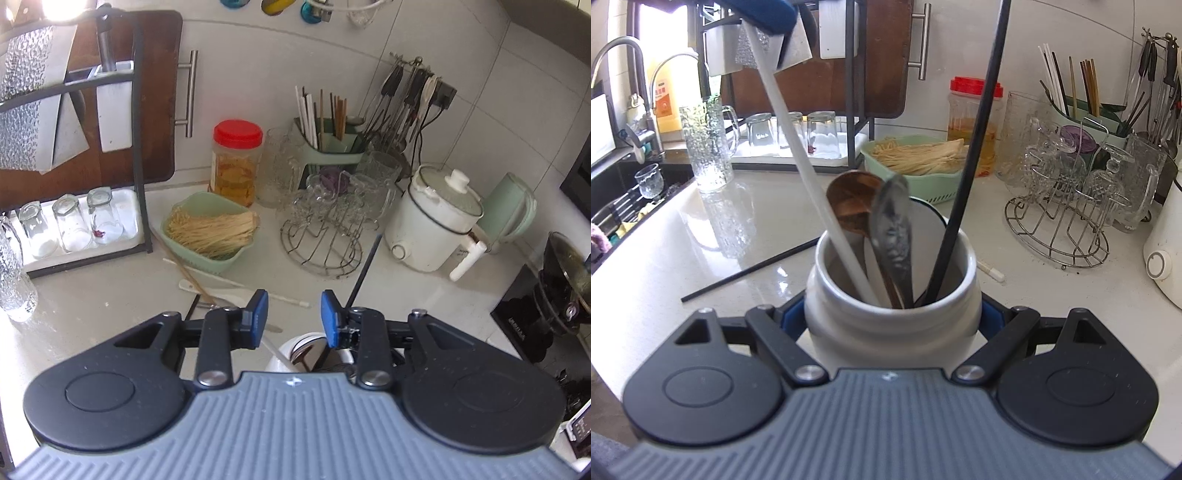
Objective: Organize utensils
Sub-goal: 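Move the left gripper back to the wooden chopstick on the counter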
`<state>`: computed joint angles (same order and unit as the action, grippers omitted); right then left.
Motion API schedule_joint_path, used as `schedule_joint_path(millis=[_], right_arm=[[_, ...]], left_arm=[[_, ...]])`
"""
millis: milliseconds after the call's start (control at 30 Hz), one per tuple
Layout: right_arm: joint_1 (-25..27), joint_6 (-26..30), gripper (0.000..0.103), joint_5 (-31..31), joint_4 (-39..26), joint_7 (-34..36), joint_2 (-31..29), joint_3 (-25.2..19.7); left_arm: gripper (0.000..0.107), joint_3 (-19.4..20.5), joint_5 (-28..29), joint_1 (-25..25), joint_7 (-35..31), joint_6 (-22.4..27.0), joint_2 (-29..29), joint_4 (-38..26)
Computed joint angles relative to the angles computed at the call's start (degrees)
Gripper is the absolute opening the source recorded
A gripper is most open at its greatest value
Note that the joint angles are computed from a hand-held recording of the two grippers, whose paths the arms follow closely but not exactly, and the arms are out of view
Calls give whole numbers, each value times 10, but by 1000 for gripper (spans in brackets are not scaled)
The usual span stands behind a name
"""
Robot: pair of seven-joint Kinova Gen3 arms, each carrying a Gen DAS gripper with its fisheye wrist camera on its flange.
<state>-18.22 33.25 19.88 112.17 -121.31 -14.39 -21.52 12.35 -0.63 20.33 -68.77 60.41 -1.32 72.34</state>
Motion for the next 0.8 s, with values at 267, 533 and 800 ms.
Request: schedule_joint_path(millis=[267,533,800], right_arm=[[2,-1,91,-3,-3,9,4,10],[15,6,91,15,-4,-18,5,1],[15,12,91,32,-6,-43,8,-5]], left_arm=[[45,-13,11,-20,7,-46,-14,15],[45,-50,67,-71,-17,-55,43,35],[44,-62,152,-121,-59,-44,133,37]])
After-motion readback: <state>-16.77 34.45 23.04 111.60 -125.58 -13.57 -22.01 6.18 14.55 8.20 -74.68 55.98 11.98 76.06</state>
